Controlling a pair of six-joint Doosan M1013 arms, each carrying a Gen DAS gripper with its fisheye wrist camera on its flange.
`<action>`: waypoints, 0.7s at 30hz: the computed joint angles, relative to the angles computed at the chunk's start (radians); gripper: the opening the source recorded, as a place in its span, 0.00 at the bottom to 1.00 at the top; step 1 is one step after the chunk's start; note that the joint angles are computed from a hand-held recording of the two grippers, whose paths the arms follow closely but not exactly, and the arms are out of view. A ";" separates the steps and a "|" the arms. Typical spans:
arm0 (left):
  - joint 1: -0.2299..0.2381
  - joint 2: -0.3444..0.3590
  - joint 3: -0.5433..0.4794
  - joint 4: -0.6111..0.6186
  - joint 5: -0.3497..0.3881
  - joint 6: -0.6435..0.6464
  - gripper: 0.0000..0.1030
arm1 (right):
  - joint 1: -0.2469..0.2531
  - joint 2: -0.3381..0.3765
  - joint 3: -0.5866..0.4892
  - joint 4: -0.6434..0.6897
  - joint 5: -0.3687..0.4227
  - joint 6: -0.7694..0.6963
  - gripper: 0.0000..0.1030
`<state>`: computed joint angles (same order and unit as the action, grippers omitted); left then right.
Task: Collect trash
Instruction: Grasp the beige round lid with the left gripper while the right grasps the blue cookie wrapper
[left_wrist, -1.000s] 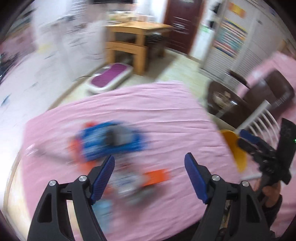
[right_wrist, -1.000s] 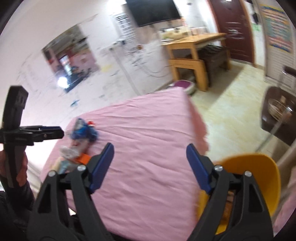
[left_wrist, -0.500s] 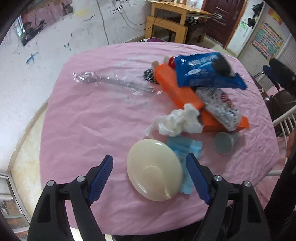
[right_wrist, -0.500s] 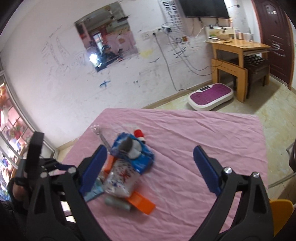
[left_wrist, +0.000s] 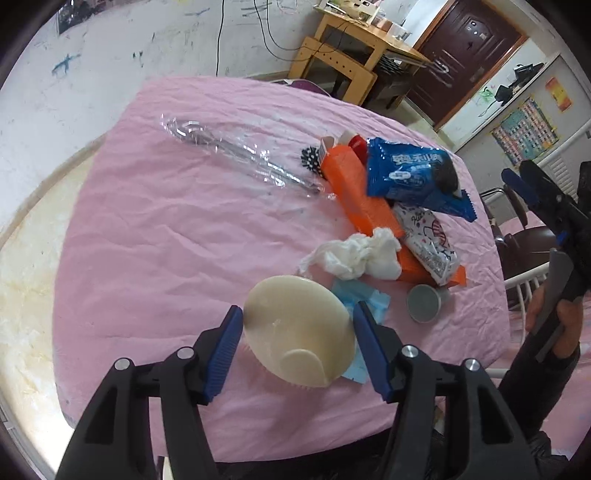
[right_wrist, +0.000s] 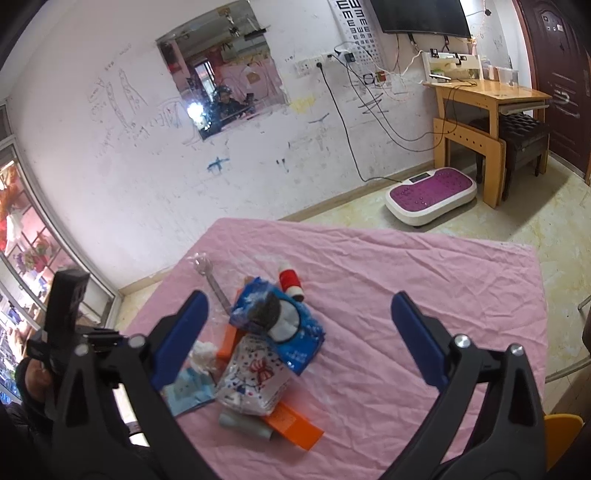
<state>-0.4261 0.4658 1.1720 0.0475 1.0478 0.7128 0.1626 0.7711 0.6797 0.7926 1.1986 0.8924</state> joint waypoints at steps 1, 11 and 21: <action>0.003 -0.001 0.005 -0.011 -0.007 -0.001 0.56 | 0.003 0.010 -0.020 -0.010 0.019 0.005 0.93; 0.006 -0.032 0.051 0.000 -0.058 -0.028 0.55 | 0.067 0.046 -0.056 -0.206 0.040 -0.047 0.94; 0.025 -0.041 0.069 -0.034 -0.100 -0.007 0.34 | 0.096 0.003 0.025 -0.234 -0.037 -0.143 0.25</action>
